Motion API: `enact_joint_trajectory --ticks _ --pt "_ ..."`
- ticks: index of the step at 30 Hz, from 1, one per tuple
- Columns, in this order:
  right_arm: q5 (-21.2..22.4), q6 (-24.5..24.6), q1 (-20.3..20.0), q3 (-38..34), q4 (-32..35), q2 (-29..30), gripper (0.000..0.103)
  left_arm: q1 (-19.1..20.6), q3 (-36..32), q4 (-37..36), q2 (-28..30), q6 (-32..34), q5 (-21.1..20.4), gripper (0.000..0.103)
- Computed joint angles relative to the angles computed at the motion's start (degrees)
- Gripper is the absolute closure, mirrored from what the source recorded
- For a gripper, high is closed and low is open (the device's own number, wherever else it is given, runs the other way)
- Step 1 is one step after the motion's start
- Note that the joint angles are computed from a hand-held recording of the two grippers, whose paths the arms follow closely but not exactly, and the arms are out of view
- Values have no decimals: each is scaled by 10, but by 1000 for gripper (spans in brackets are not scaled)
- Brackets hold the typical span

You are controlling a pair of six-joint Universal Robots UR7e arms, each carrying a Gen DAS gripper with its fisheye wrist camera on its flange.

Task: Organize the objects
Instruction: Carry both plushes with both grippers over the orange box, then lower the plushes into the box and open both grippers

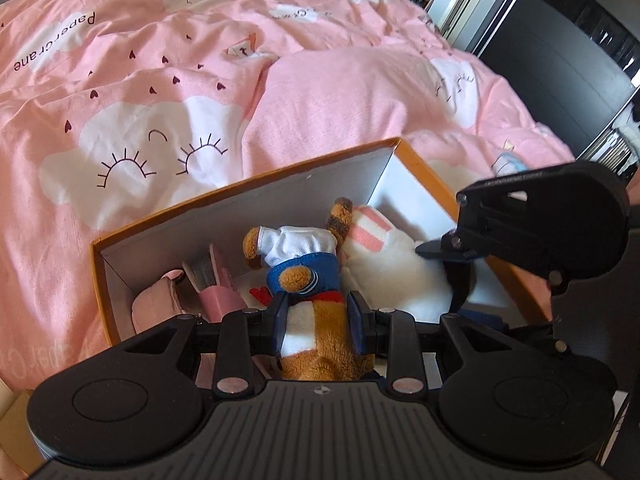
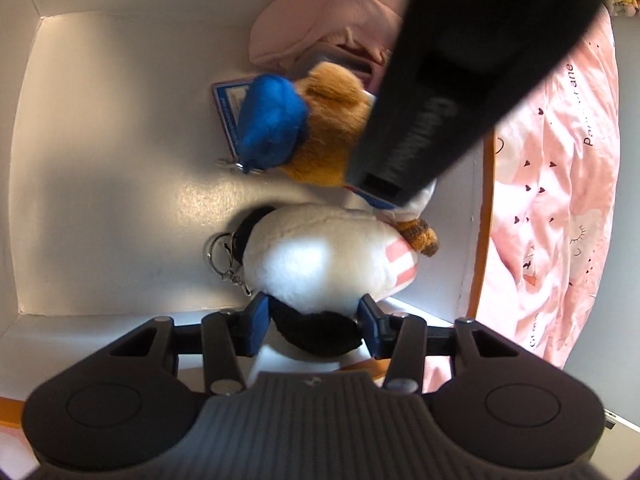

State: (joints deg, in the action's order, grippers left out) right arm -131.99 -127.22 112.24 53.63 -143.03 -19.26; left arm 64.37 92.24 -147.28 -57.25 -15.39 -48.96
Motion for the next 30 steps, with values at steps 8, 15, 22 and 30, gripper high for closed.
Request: enact_joint_trajectory --ticks 8,15,22,30 --pt "1 28 -3 -29 12 16 51 3 -15 32 13 -1 16 65" --pt "10 76 1 -27 30 -3 44 -15 11 -9 -4 28 49 53" --pt "73 223 -3 -11 111 -49 57 -35 74 -61 -46 105 7 53" --pt "120 283 -11 49 64 -73 74 -41 94 -95 -29 205 21 55"
